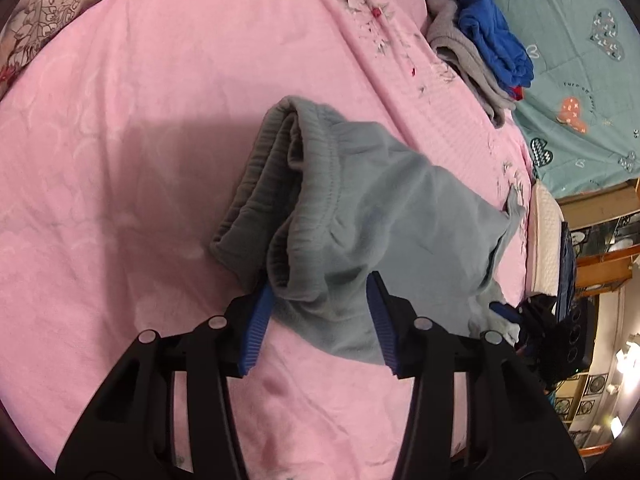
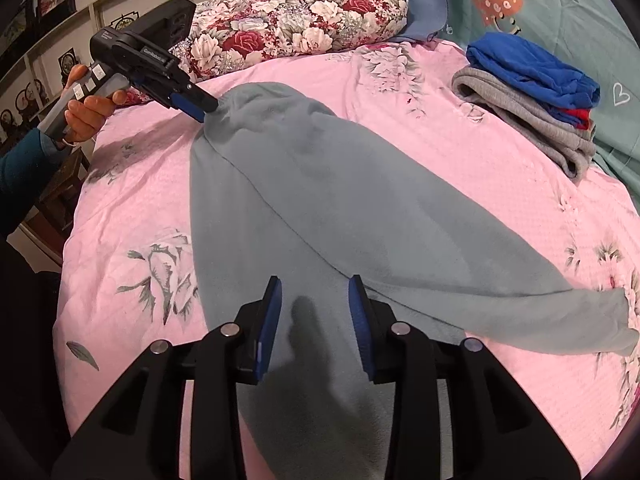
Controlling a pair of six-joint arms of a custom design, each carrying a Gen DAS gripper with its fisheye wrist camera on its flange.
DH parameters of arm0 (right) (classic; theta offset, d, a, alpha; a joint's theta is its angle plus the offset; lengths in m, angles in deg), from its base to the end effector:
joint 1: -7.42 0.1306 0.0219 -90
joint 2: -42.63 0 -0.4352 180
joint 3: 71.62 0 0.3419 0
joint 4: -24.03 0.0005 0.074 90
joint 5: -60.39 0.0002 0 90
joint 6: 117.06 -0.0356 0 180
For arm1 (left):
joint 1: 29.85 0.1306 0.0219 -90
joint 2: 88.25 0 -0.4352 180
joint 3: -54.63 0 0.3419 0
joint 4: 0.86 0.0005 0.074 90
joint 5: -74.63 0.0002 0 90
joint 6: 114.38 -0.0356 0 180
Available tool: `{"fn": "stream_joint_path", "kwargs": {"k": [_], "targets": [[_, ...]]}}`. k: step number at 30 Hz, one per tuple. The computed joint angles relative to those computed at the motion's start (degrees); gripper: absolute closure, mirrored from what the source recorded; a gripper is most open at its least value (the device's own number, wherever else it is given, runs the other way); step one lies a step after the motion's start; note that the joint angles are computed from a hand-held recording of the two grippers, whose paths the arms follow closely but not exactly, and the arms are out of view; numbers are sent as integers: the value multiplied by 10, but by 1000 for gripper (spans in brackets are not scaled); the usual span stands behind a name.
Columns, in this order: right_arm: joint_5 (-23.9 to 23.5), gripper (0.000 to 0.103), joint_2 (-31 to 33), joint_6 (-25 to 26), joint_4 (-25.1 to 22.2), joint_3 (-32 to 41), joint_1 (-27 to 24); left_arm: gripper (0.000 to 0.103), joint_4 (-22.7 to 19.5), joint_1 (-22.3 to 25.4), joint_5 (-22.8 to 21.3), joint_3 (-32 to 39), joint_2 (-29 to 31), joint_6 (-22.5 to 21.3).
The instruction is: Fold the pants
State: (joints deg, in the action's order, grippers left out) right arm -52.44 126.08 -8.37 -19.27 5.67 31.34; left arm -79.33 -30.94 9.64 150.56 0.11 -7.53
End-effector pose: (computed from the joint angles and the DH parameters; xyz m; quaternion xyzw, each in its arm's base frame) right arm 0.3433 0.1668 0.4450 -0.3980 0.8318 0.2010 0.3308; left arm 0.3826 -0.0228 0.5102 -0.0964 0.9586 -0.2362 0.1267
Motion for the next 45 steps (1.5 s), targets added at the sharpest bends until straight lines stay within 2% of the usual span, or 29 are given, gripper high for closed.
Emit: {"fn": "stream_joint_path", "kwargs": {"k": [2, 3, 9, 13, 17, 20, 21, 23, 26, 28, 30, 33, 36, 38, 40, 41, 45], "targets": [[-5, 66, -2, -4, 4, -5, 0, 74, 11, -2, -7, -1, -5, 12], [-7, 66, -3, -5, 5, -6, -1, 86, 10, -2, -4, 1, -4, 12], [-3, 66, -10, -15, 8, -14, -7, 91, 31, 4, -7, -3, -30, 15], [-9, 66, -15, -29, 9, -12, -17, 92, 27, 15, 6, 6, -48, 2], [-11, 65, -25, -36, 8, -11, -29, 92, 27, 40, 1, 7, -65, -17], [-17, 62, -33, -45, 6, -10, -49, 92, 7, 71, 9, -7, -53, -24], [-20, 60, -35, -50, 6, -10, -58, 92, -5, 77, 21, -14, -45, -39], [-28, 56, -37, -66, 3, -11, -78, 92, -16, 73, 14, -32, -39, -57], [-26, 55, -35, -97, -6, -9, -116, 84, -14, 69, 13, -41, -41, -74], [-15, 54, -31, -124, -13, 0, -141, 61, -20, 74, 0, -32, -43, -79], [-19, 53, -16, -169, -32, 22, -181, 48, -21, 81, -29, -26, -51, -79], [-28, 53, 12, -251, -53, 57, -236, 48, -29, 100, -53, -13, -60, -79], [-20, 53, 47, -298, -75, 93, -268, 47, -25, 102, -67, 4, -64, -71], [12, 53, 77, -313, -92, 125, -270, 43, -11, 78, -68, 13, -63, -69], [45, 53, 105, -307, -103, 156, -266, 33, 5, 27, -104, 18, -59, -70], [73, 53, 125, -306, -113, 177, -260, 32, 9, 4, -120, 19, -56, -75], [134, 53, 195, -317, -145, 246, -245, 31, 21, -76, -172, 12, -33, -103]]}}
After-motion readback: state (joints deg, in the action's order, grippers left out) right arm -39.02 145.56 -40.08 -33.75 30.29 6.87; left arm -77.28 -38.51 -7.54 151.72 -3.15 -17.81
